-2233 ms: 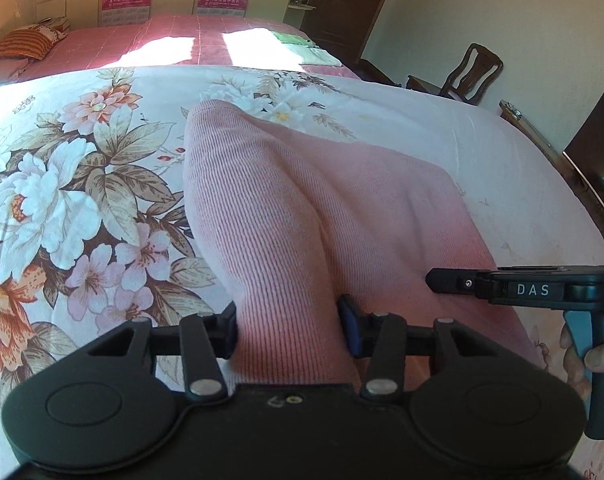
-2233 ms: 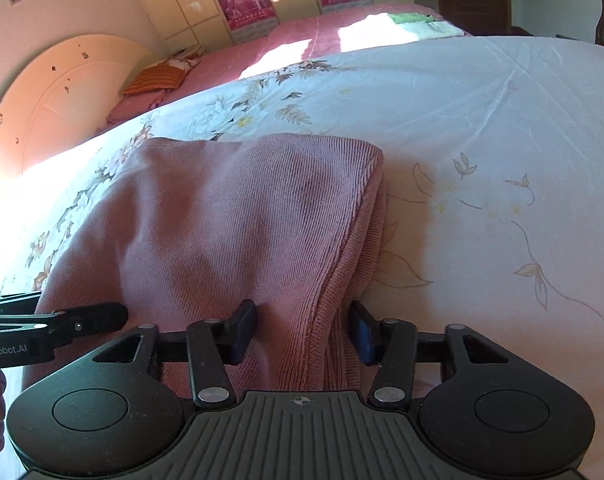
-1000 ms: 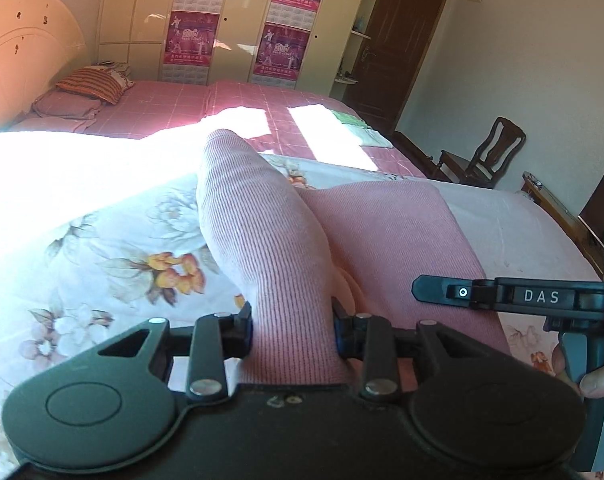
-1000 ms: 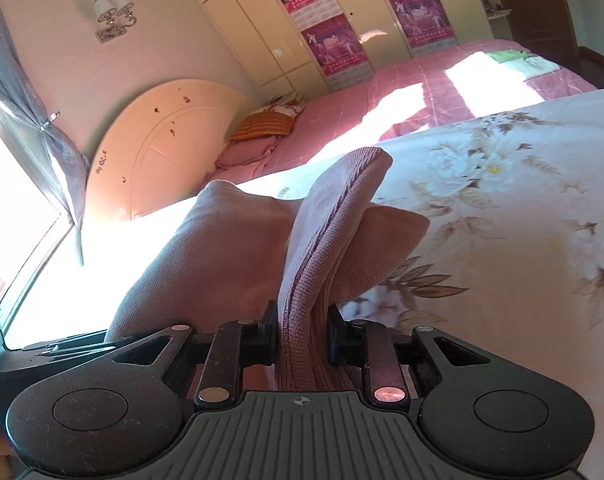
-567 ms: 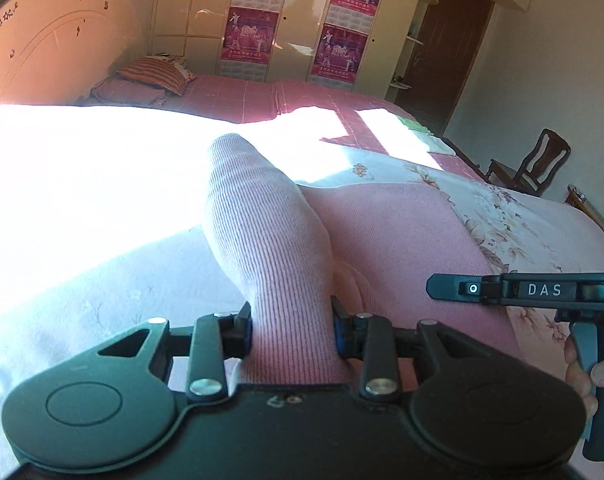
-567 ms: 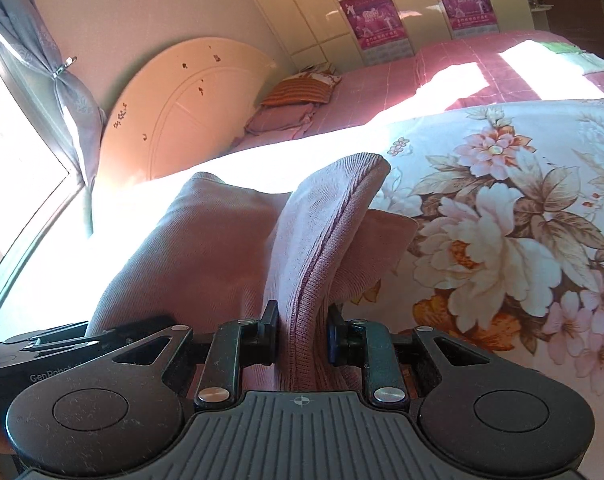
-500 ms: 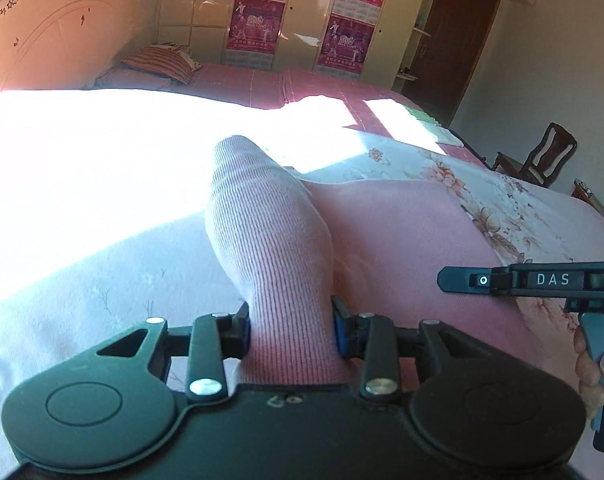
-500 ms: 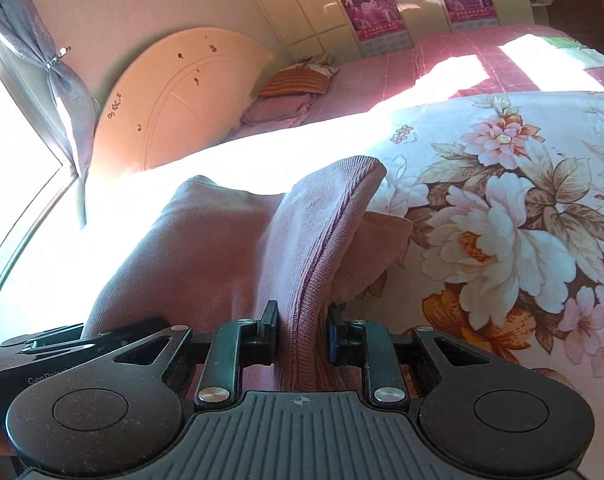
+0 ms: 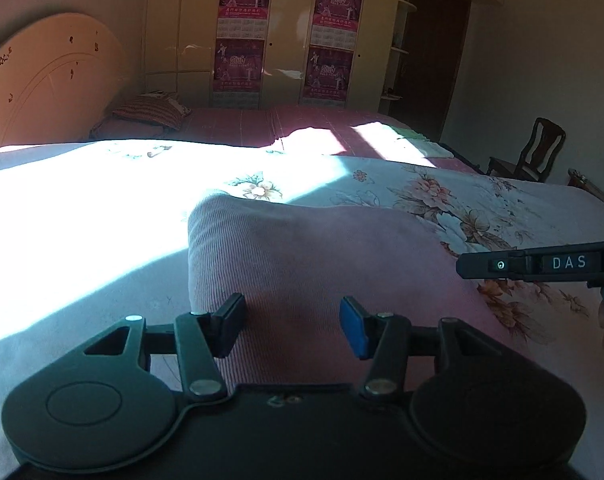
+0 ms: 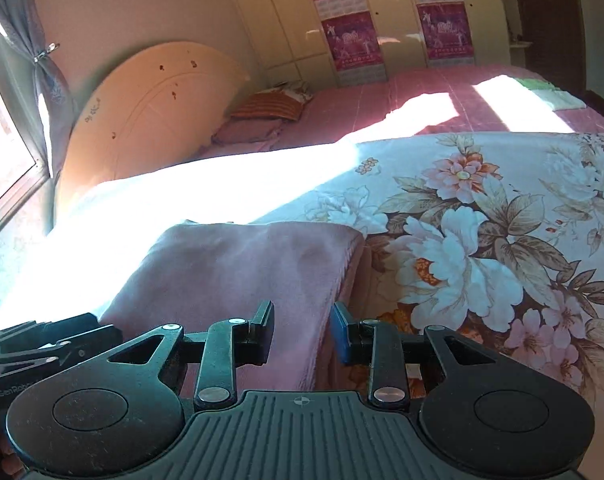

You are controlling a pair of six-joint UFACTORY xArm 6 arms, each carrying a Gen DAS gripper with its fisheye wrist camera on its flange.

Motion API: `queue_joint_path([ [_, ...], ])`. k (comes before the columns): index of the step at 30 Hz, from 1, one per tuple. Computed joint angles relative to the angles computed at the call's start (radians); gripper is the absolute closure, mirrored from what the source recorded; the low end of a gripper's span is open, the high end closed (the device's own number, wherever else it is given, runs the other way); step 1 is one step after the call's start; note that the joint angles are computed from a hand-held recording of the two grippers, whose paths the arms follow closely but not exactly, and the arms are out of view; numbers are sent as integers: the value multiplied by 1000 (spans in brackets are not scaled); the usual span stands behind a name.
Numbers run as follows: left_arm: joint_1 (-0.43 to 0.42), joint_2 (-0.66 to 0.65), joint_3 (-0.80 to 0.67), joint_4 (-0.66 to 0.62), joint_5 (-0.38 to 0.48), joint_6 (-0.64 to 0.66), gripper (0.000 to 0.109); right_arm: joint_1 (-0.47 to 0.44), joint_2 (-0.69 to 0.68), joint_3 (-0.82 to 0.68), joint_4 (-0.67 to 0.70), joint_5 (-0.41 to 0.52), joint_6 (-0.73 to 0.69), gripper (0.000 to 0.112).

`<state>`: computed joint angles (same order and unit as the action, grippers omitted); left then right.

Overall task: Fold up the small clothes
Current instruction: 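Open both grippers and smooth the folded sweatshirt flat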

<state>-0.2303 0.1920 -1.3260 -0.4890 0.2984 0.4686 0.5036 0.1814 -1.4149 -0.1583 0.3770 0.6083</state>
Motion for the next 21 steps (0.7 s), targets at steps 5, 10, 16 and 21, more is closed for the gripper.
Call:
queue_joint_path([
  [5, -16, 47, 6, 193, -25, -158, 58, 46, 12, 22, -63, 80, -42, 80],
  [10, -15, 18, 25, 334, -17, -286, 57, 30, 4, 57, -118, 86, 43, 101],
  [16, -17, -81, 101, 392, 15, -393, 54, 64, -81, 112, -177, 77, 124, 100],
  [21, -37, -153, 180, 348, 51, -389, 53, 86, -126, 173, -197, 119, 172, 100],
])
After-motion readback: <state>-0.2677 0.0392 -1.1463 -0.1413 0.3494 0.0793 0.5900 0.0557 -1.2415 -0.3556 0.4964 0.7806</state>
